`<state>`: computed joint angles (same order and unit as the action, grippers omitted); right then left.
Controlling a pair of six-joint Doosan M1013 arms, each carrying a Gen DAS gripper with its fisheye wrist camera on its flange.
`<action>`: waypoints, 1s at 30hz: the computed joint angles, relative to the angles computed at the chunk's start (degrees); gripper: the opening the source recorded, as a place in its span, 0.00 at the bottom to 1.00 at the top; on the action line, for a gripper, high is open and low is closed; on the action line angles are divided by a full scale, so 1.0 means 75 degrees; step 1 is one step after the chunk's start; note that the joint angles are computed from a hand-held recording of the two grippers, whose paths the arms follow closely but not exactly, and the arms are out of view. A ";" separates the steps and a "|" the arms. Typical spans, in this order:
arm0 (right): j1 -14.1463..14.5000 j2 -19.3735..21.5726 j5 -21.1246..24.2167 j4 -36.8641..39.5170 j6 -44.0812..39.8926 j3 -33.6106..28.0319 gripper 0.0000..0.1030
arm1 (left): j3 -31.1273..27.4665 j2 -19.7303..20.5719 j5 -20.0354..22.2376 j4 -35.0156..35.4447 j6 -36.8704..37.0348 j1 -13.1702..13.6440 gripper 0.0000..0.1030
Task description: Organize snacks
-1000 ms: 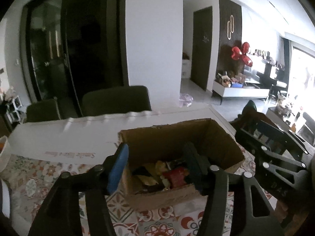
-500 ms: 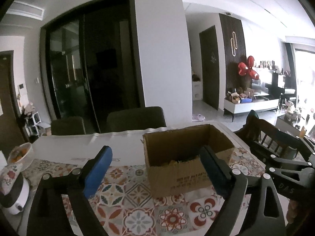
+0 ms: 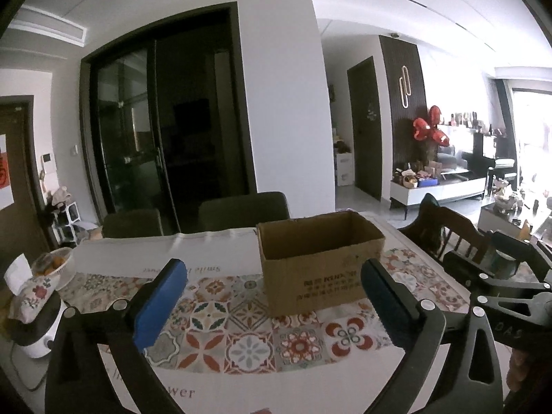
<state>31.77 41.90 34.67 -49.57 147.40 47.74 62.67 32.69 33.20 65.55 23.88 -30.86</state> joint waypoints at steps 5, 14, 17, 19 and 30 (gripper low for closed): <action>0.0105 -0.0349 -0.0149 -0.0336 0.0466 0.0622 0.87 | 0.0475 -0.0316 0.0136 0.0322 -0.0307 -0.0138 1.00; 0.0253 -0.0716 -0.0300 -0.0665 0.0855 0.1299 0.87 | 0.0992 -0.0639 0.0193 0.0585 -0.0810 -0.0233 1.00; 0.0300 -0.0801 -0.0314 -0.0838 0.0999 0.1454 0.87 | 0.1088 -0.0692 0.0237 0.0723 -0.0949 -0.0272 1.00; 0.0326 -0.0846 -0.0309 -0.1013 0.1142 0.1530 0.87 | 0.1158 -0.0742 0.0204 0.0767 -0.1008 -0.0289 1.00; 0.0358 -0.0981 -0.0355 -0.1263 0.1456 0.1732 0.87 | 0.1333 -0.0877 0.0140 0.0990 -0.1220 -0.0341 1.00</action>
